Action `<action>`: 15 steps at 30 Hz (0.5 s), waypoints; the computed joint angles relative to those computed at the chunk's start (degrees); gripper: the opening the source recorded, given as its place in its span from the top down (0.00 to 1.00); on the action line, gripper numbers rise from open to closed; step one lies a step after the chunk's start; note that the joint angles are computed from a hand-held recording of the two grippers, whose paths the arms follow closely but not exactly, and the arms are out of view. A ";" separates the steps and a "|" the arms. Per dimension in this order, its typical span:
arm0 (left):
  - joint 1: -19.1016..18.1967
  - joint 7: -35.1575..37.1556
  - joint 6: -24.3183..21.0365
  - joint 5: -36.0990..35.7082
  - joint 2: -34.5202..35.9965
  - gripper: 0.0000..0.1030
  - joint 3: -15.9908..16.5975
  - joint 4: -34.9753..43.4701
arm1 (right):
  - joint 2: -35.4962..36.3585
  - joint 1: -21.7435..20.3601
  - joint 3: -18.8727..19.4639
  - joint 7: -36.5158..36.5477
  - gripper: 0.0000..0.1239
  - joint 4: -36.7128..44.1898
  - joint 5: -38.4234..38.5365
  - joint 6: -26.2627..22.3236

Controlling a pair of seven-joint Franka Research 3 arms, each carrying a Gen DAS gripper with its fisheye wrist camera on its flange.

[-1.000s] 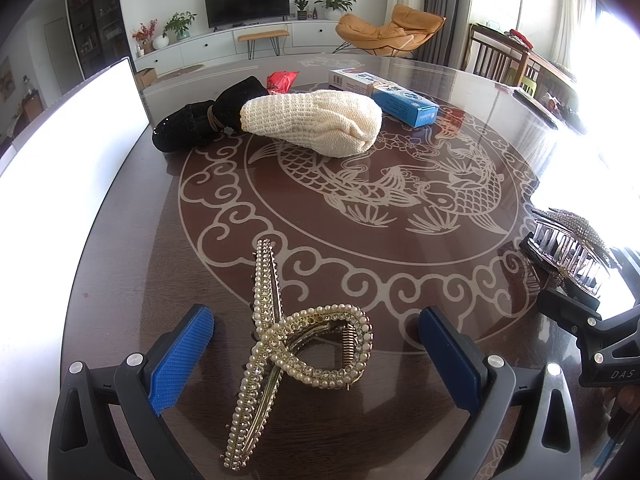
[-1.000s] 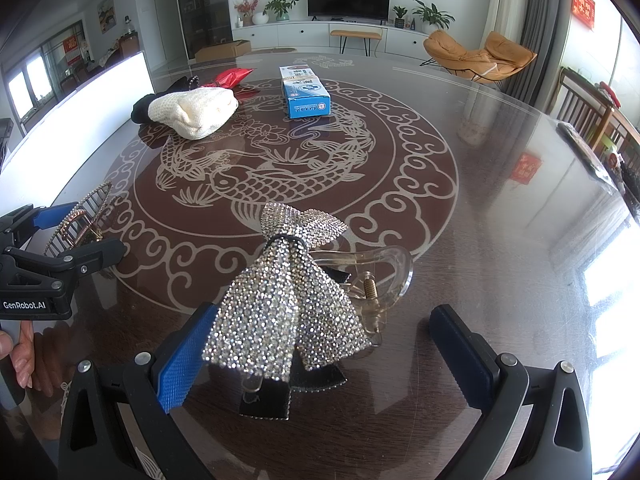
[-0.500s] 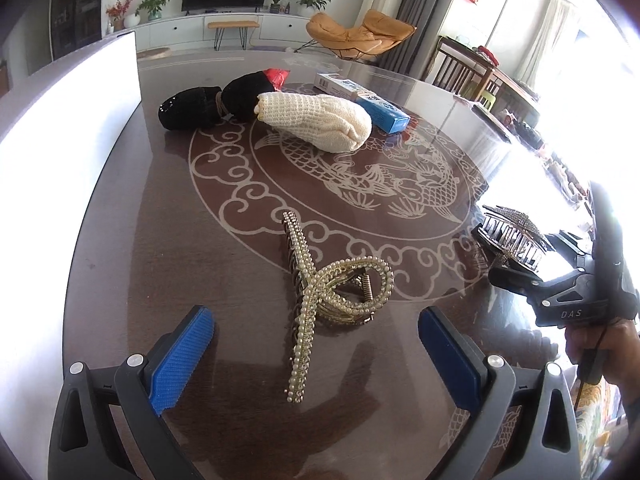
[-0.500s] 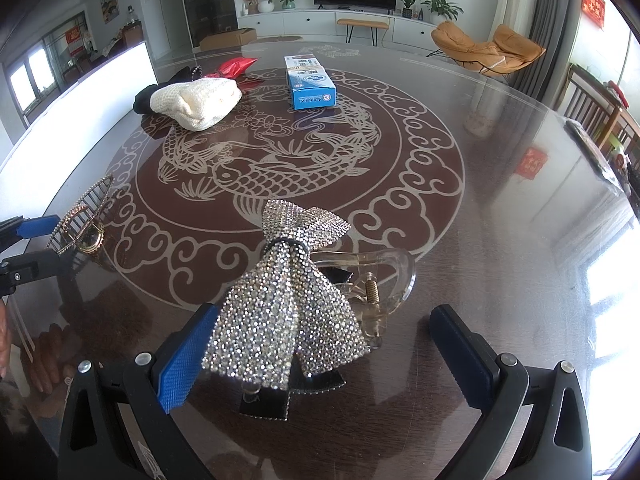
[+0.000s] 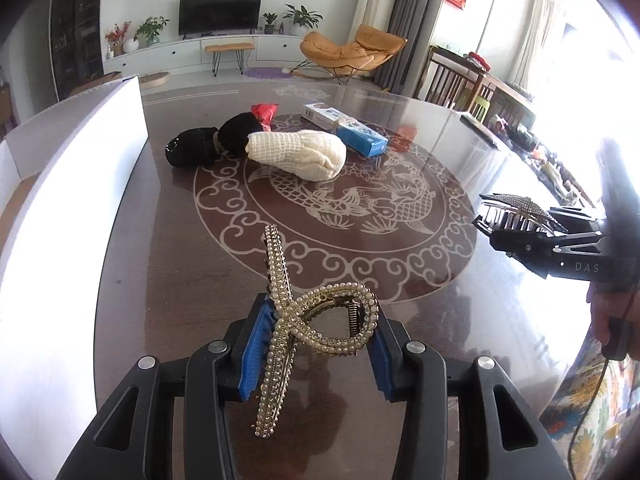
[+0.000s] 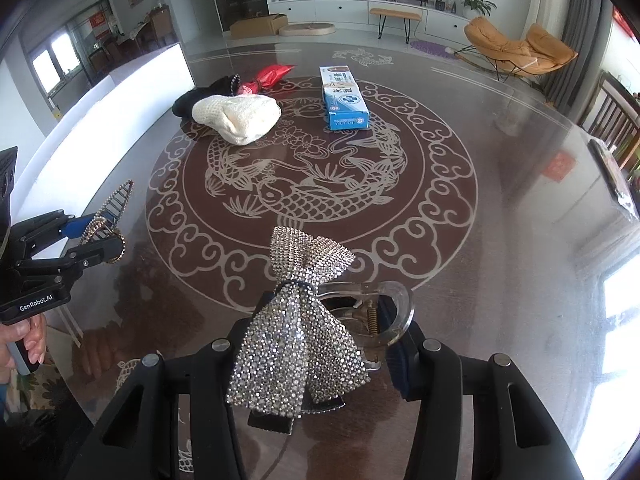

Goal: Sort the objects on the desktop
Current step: 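Carry the bow clip into the white box while the left gripper drops the pearl clip there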

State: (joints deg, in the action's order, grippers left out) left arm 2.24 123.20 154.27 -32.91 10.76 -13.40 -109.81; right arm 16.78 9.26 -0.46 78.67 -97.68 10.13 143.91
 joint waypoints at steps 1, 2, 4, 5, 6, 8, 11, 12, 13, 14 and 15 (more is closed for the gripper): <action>1.40 2.12 -0.92 -4.20 -2.18 0.56 -0.66 -0.85 | -0.81 0.16 0.39 0.05 0.59 0.15 0.60 0.23; 2.28 4.22 -1.97 -8.24 -4.21 0.56 -0.46 -1.27 | -1.34 0.47 0.81 0.08 0.59 0.74 1.05 0.42; 2.94 7.48 -3.12 -14.30 -8.05 0.56 1.49 -2.09 | -1.80 1.48 2.07 -0.67 0.59 2.97 1.99 0.67; 3.10 8.23 -3.05 -15.64 -9.77 0.56 2.87 -2.52 | -1.81 2.17 2.86 -1.63 0.59 4.33 2.43 0.77; 3.17 7.82 -2.62 -15.64 -10.94 0.56 4.31 -2.53 | -1.25 2.97 3.74 -2.72 0.59 6.37 2.96 0.62; 3.77 5.18 -2.32 -13.02 -12.04 0.56 7.59 -2.23 | 1.02 4.81 5.84 -4.97 0.59 11.60 4.91 -0.30; 6.04 -2.96 -1.95 -3.48 -10.27 0.56 11.62 -0.55 | 6.33 7.96 9.27 -8.36 0.59 20.78 8.86 -2.61; 7.10 -7.10 -2.31 1.40 -9.16 0.56 12.62 0.17 | 8.83 9.07 10.45 -9.47 0.59 24.57 10.26 -3.90; 8.23 -10.59 -3.19 5.48 -8.04 0.56 13.47 0.88 | 11.25 10.29 11.50 -10.48 0.59 28.14 11.42 -5.26; 9.40 -13.17 -4.17 8.44 -6.92 0.56 14.12 1.53 | 13.86 11.77 12.16 -11.06 0.59 31.93 11.91 -6.92; 10.48 -15.83 -5.23 11.60 -5.89 0.56 14.65 1.95 | 16.74 13.59 12.36 -11.23 0.59 36.14 11.55 -8.81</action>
